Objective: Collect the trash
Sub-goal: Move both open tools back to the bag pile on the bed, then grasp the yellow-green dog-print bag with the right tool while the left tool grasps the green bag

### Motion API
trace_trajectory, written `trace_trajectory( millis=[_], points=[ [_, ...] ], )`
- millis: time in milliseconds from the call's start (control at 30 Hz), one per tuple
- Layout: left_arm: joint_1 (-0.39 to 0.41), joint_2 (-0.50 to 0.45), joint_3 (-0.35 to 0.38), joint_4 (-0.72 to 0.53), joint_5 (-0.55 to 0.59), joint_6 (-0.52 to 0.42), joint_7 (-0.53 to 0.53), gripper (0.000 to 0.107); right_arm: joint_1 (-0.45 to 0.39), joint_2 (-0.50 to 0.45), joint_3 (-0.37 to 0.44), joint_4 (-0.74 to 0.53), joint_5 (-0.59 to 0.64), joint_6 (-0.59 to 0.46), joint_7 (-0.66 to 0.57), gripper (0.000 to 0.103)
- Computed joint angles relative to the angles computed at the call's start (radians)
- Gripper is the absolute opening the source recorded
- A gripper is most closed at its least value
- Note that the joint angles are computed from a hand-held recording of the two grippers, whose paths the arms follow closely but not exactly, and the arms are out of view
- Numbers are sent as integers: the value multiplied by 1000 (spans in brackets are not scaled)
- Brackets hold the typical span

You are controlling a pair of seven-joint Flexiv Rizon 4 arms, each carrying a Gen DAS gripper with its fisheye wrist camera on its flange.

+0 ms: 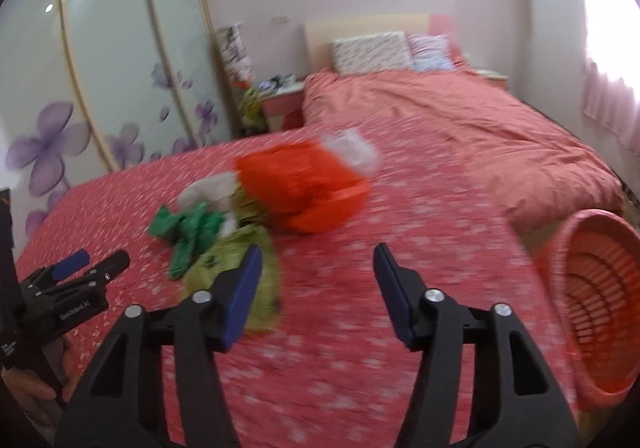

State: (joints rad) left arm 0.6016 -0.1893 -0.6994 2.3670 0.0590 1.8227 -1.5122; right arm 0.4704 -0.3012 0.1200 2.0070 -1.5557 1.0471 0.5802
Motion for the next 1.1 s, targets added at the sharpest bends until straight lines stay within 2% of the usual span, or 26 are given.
trace_trajectory(
  millis=[100,133,300,467,500,567,600,667,767,900,1100],
  points=[
    [151,-16,-134,11,1,-4,-11,88,23,-86,-6,-85,76,20,-85,42],
    [169,-23,-150,8,7,-9,-14,88,30,-104,-13,-105,100,28,-109,38],
    [134,-37,-75,-5,18,10,-4,88,77,-198,-52,-207,256,32,-253,33],
    [162,-69,-82,-17,51,27,-18,88,113,-253,-84,-268,395,34,-370,33],
    [162,-71,-79,-20,58,29,-23,88,121,-264,-85,-282,430,21,-409,31],
    [170,-74,-85,-26,73,24,-24,88,128,-279,-79,-300,506,8,-485,16],
    [175,-76,-89,-26,76,24,-24,89,136,-282,-87,-304,523,10,-496,14],
    [197,-81,-116,-29,83,19,-23,89,160,-272,-116,-290,519,18,-494,6],
    [208,-85,-139,-29,81,14,-18,89,188,-243,-144,-254,481,17,-469,5],
    [210,-87,-164,-31,68,3,-11,89,199,-174,-156,-169,345,29,-341,4],
    [194,-94,-186,-38,40,-14,-3,89,146,-56,-114,-68,115,45,-156,4]
  ],
)
